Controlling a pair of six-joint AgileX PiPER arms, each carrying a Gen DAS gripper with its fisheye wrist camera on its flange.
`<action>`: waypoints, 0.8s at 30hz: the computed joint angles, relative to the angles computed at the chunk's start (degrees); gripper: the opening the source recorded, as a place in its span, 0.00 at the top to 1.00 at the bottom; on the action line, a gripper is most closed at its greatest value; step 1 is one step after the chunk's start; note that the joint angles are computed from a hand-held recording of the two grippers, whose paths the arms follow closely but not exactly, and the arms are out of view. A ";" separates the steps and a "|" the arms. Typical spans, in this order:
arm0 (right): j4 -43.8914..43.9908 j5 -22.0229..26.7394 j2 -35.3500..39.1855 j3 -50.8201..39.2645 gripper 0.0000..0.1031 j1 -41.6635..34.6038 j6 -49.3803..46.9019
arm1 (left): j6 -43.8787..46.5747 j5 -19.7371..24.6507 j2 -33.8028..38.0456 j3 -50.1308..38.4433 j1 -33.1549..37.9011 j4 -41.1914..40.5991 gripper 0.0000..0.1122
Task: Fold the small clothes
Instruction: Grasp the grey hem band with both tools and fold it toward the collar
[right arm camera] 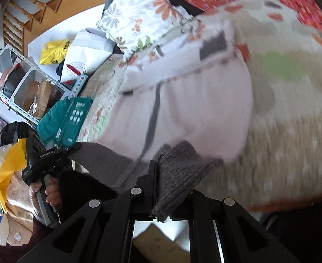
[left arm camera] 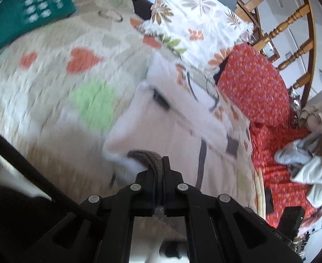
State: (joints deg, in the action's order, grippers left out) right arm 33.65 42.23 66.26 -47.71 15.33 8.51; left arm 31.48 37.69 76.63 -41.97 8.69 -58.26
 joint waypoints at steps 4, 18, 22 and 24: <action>2.33 -1.18 11.58 -10.14 0.92 -5.54 -5.70 | -8.09 -2.60 12.04 -14.71 -3.25 3.95 0.97; 0.54 5.28 47.66 -44.07 0.91 -14.65 -4.39 | -41.56 3.38 49.23 -62.84 -11.51 34.26 0.96; 3.17 5.42 54.16 -50.46 0.88 -16.63 -6.51 | -45.38 4.43 54.56 -70.58 -11.78 37.09 0.87; 3.72 2.80 54.79 -50.29 0.79 -17.60 -6.54 | -47.34 3.38 54.35 -70.71 -11.59 37.38 0.63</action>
